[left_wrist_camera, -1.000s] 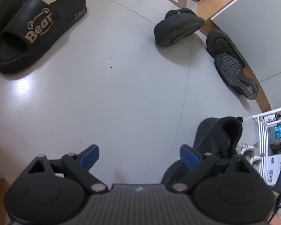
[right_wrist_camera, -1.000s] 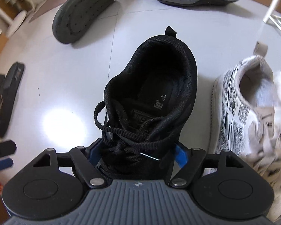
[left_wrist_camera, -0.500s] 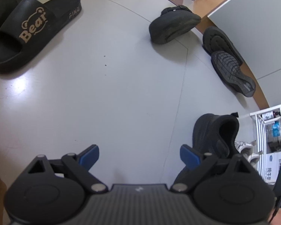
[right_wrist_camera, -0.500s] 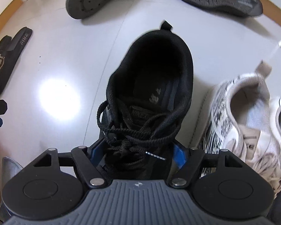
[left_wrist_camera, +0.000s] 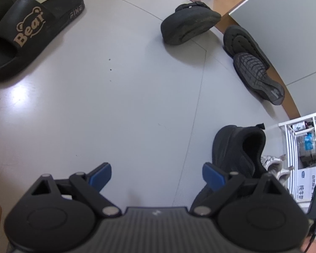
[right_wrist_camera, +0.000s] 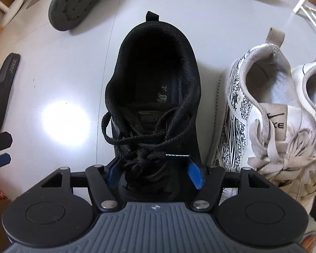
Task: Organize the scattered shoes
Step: 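Carry the black sneaker with the right tool beside the white sneakers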
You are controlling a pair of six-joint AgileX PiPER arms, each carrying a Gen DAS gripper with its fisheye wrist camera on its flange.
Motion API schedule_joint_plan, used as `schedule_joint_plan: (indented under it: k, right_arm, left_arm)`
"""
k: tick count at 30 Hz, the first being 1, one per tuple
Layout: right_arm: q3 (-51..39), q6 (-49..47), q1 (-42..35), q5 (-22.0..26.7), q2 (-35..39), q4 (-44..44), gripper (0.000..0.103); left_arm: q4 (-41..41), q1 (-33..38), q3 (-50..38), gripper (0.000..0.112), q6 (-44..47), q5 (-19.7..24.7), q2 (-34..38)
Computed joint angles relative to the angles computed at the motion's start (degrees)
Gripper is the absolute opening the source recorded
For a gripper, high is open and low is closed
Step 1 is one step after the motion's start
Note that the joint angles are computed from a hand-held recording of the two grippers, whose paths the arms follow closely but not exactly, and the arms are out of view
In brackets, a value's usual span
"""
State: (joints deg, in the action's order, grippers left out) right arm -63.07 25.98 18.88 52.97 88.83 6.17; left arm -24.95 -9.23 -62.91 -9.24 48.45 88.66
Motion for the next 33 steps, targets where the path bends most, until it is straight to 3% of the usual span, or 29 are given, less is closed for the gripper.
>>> schedule_joint_plan:
  k: [3,5,11,15,17,20,25,33]
  right_arm:
    - [-1.9,-2.5,-1.4,2.1,1.0,1.7,0.084]
    - [-2.4,-1.6,-0.3,1.5,1.1,-0.9,0.088]
    - [-0.9,0.4,3.3,-1.9,0.6,-7.0,0.09]
    - [2.3,0.6,0.7,-5.9,-0.1,-3.9,0.086]
    - [2.4,1.7,0.3,-5.3,-0.9,-4.2,0.078]
    - [2.6,2.6,-0.3,-4.9,-1.4,-4.0,0.079]
    - [1.6,-1.7,-2.0,-2.5,-1.8,-0.7,0.084]
    - [-0.9,-19.6,-9.1,7.1,-10.0,3.9,0.085]
  left_arm:
    - [0.0,0.1,0.0,0.095,-0.2,-0.2,0.2]
    - [0.1,-0.1,-0.2,0.095,-0.3,-0.3,0.6]
    - [1.1,-1.1,-0.6,0.095,-0.8,-0.5,1.5]
    - [1.6,-2.1,-0.8,0.095,-1.3,-0.5,2.2]
    - [1.5,-2.5,-1.1,0.095,-1.4,-0.7,2.5]
    - [1.0,-3.1,-1.5,0.095,-0.9,-0.8,3.0]
    - [0.9,-3.7,-2.2,0.095,-0.2,-0.3,3.2]
    - [0.8,-5.3,-3.4,0.095,-0.9,-0.9,4.5]
